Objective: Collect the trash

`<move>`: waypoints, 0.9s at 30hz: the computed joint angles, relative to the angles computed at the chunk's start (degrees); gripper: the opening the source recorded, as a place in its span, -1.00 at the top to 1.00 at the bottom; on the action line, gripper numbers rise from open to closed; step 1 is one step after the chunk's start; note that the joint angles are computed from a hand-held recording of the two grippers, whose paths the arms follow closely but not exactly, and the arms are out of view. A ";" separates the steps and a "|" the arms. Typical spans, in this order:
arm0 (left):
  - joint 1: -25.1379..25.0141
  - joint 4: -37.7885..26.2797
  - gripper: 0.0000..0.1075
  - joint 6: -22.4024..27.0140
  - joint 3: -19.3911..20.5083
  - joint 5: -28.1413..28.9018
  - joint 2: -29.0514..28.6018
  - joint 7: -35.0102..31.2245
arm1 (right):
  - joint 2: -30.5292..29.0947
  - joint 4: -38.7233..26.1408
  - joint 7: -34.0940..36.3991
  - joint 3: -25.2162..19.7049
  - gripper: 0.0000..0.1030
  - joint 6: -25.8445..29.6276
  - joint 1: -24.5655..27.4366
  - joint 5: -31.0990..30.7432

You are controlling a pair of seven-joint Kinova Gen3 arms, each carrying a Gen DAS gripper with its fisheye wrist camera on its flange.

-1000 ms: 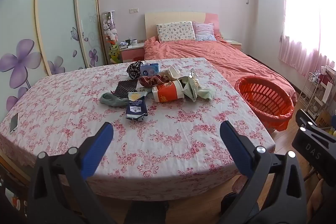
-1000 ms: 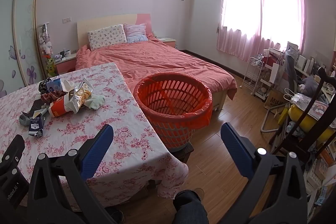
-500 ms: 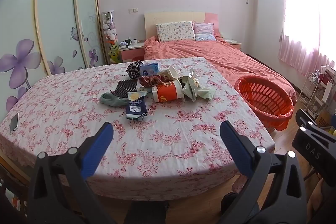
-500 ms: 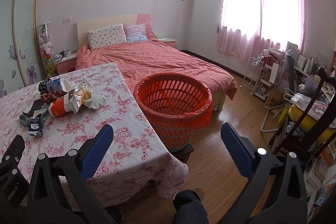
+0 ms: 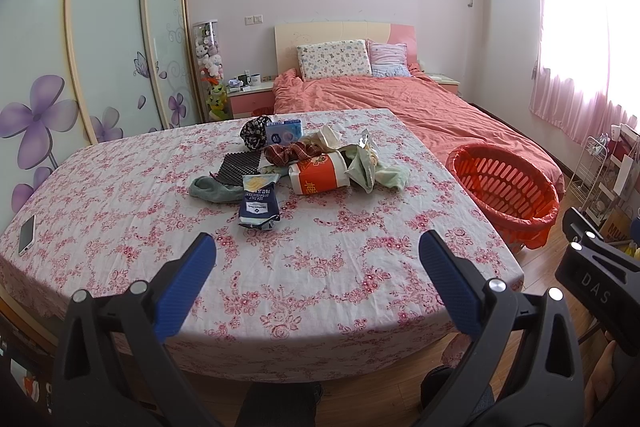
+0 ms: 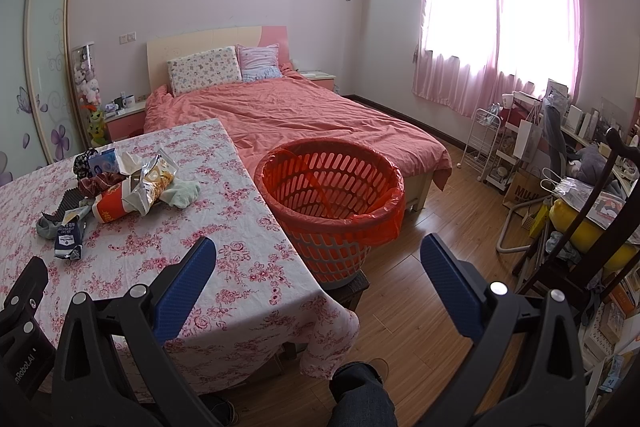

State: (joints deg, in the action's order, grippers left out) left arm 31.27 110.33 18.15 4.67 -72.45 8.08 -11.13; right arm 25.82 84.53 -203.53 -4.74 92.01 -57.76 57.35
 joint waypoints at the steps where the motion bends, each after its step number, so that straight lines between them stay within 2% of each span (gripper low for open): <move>1: -0.01 0.00 -0.85 0.00 0.01 0.00 0.00 0.00 | 0.01 -0.03 0.04 -0.01 -0.96 0.00 0.02 -0.01; 27: -0.02 -0.07 -0.85 0.04 0.01 0.52 0.02 -0.49 | 0.03 -0.16 0.18 0.03 -0.96 -0.01 0.06 -0.05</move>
State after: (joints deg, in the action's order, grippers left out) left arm 31.25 110.25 18.19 4.68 -71.93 8.10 -11.62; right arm 25.85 84.37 -203.34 -4.71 92.00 -57.70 57.29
